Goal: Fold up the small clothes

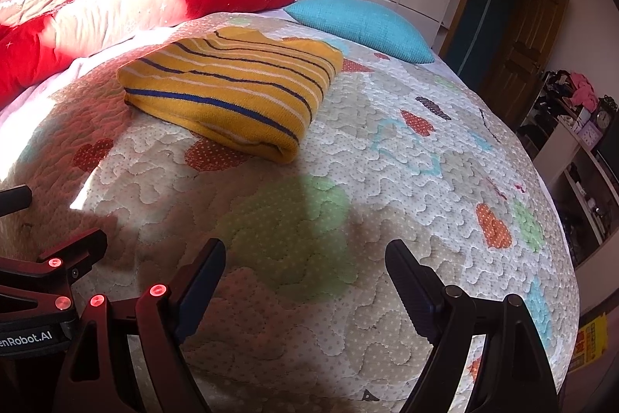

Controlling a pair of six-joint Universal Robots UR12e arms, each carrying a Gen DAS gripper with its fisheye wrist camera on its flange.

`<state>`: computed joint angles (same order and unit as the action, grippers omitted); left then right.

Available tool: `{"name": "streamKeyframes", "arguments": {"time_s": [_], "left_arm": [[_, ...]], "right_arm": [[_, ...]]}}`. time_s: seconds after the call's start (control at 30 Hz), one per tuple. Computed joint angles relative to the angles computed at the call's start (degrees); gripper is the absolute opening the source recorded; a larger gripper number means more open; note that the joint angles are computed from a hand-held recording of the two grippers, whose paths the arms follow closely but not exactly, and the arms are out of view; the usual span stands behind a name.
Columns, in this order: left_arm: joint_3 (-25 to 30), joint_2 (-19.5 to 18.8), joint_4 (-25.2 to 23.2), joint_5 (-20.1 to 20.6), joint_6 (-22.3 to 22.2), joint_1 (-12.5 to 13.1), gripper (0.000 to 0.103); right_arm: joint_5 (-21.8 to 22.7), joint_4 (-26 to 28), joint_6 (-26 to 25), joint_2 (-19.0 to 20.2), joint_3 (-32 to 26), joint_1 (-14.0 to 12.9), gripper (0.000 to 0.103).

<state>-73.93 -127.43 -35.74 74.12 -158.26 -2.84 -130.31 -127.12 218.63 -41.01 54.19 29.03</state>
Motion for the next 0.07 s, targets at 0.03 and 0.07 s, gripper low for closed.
{"name": "streamKeyframes", "arguments": {"time_s": [0.03, 0.07], "left_arm": [[0.0, 0.0, 0.0, 0.0, 0.0, 0.0, 0.103], [0.1, 0.0, -0.3, 0.0, -0.1, 0.0, 0.103]], "right_arm": [[0.3, 0.0, 0.1, 0.0, 0.0, -0.1, 0.088], [0.5, 0.0, 0.2, 0.0, 0.1, -0.1, 0.088]]}}
